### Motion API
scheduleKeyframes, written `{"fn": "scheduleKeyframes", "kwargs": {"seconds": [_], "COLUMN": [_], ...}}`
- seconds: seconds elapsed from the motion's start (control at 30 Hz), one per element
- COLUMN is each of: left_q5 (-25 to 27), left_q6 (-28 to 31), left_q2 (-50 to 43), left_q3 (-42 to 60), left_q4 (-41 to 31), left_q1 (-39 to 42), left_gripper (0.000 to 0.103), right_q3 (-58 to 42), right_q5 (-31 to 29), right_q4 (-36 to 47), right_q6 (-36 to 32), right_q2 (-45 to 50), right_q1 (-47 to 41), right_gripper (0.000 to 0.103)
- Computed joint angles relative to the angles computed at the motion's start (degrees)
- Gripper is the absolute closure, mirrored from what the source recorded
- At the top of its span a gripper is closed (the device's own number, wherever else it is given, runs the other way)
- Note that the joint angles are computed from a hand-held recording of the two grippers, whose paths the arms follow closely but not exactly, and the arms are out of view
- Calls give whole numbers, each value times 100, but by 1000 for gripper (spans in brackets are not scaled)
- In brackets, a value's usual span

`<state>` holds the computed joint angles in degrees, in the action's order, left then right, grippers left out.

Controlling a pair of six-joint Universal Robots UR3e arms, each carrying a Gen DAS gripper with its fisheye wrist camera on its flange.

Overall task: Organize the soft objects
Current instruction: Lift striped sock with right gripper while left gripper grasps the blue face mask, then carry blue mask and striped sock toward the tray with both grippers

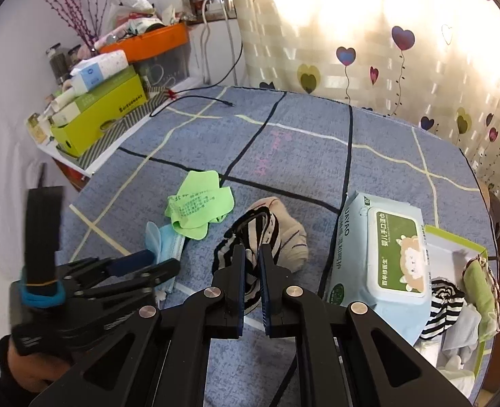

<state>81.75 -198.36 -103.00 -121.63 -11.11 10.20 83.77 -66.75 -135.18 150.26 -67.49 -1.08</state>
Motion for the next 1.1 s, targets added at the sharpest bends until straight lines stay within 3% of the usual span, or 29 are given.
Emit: {"fn": "scheduleKeyframes", "kwargs": {"seconds": [0.17, 0.33, 0.43, 1.1], "left_q5": [616, 862, 898, 1233], "left_q6": [-21, -103, -151, -216], "left_q2": [-265, -207, 8, 2351], "left_q3": [236, 171, 17, -897], "left_q4": [67, 150, 189, 75], "left_q1": [-336, -426, -460, -925], "left_gripper": [63, 87, 91, 91], "right_q3": [153, 380, 574, 2004], "right_q5": [145, 250, 354, 1237], "right_q4": [37, 61, 83, 421], "right_q6": [-103, -207, -308, -1082], "right_q2": [-131, -275, -425, -2233], "right_q1": [-87, -173, -252, -1012], "right_gripper": [95, 95, 95, 95]}}
